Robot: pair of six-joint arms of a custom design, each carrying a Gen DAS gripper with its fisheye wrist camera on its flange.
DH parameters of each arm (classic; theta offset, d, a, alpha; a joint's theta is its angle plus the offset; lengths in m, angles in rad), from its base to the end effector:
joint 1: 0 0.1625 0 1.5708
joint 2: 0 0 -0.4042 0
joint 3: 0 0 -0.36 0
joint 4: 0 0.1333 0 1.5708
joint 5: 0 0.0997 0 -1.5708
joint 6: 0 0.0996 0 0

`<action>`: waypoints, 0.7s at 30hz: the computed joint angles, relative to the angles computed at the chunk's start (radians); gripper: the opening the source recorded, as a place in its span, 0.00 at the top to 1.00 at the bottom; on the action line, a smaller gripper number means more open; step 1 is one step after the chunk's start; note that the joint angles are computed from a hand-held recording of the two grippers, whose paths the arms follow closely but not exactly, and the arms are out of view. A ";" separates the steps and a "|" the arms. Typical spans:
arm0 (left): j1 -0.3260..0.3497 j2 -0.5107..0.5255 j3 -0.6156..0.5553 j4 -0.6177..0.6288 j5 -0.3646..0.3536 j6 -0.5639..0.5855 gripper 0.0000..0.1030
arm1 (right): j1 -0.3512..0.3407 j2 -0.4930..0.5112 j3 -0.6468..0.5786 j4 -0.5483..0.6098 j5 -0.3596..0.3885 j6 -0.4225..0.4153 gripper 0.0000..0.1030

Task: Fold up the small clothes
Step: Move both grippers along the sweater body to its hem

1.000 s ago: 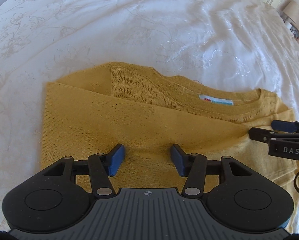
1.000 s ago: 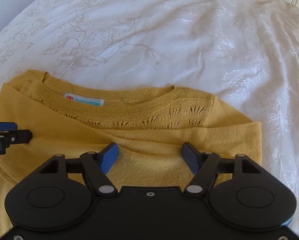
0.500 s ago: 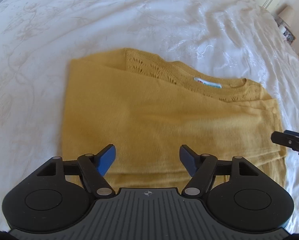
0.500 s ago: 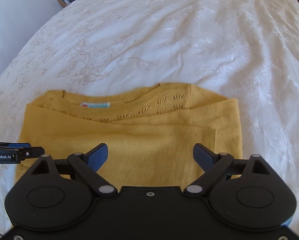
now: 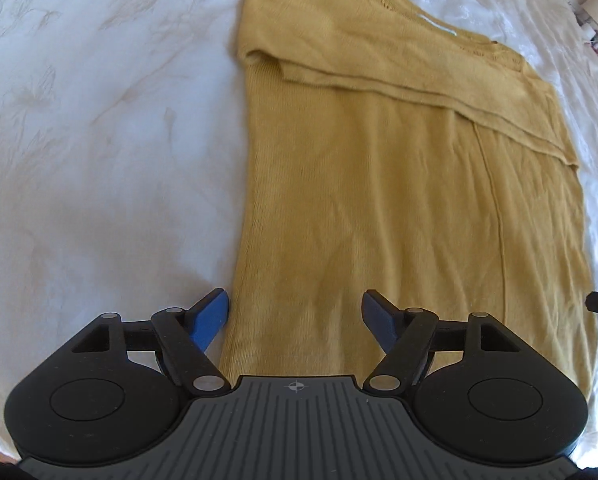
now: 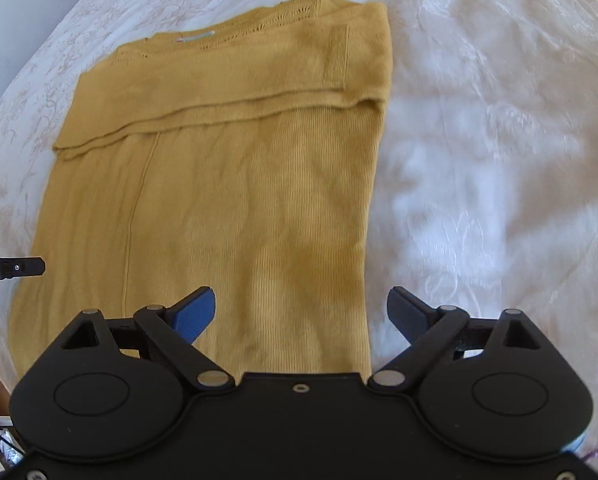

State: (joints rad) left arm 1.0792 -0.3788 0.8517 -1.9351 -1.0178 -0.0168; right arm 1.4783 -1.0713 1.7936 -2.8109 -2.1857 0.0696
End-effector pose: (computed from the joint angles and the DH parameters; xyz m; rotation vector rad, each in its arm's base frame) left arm -0.2074 -0.7805 0.0529 0.6453 2.4979 -0.0484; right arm 0.0210 -0.5951 0.2580 -0.4039 -2.4267 0.6403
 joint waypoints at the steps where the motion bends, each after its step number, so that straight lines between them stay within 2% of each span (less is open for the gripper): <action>1: 0.000 -0.022 0.040 -0.014 0.004 -0.006 0.30 | 0.000 -0.010 0.021 0.000 0.001 0.002 0.08; 5: 0.005 -0.092 0.177 -0.067 0.009 -0.019 0.30 | -0.008 -0.053 0.109 -0.023 0.020 0.023 0.08; 8: 0.012 -0.111 0.225 -0.105 0.002 -0.016 0.26 | -0.022 -0.069 0.132 -0.080 0.044 0.025 0.08; 11: 0.020 -0.100 0.217 -0.102 -0.007 -0.032 0.21 | -0.037 -0.060 0.126 -0.160 0.061 -0.005 0.08; 15: 0.026 -0.062 0.151 -0.039 -0.022 -0.034 0.06 | -0.062 -0.023 0.075 -0.228 0.071 -0.027 0.10; 16: 0.026 -0.052 0.136 -0.022 -0.022 -0.031 0.01 | -0.069 -0.014 0.057 -0.226 0.076 -0.018 0.19; 17: 0.023 -0.044 0.125 -0.011 -0.016 -0.027 0.01 | -0.076 -0.006 0.039 -0.214 0.077 -0.005 0.24; 18: 0.018 -0.035 0.120 -0.006 0.001 -0.021 0.01 | -0.079 0.004 0.019 -0.192 0.066 0.009 0.35; 19: 0.014 -0.031 0.123 -0.011 0.014 -0.019 0.01 | -0.081 0.012 0.003 -0.175 0.057 0.015 0.40; 21: 0.007 -0.035 0.148 -0.043 0.034 -0.028 0.01 | -0.091 0.017 -0.010 -0.155 0.064 0.017 0.44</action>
State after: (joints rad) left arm 1.0857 -0.4136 0.9997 -1.9779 -0.9841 -0.0446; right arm 1.3872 -1.0544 1.7833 -2.9663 -2.1222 0.0867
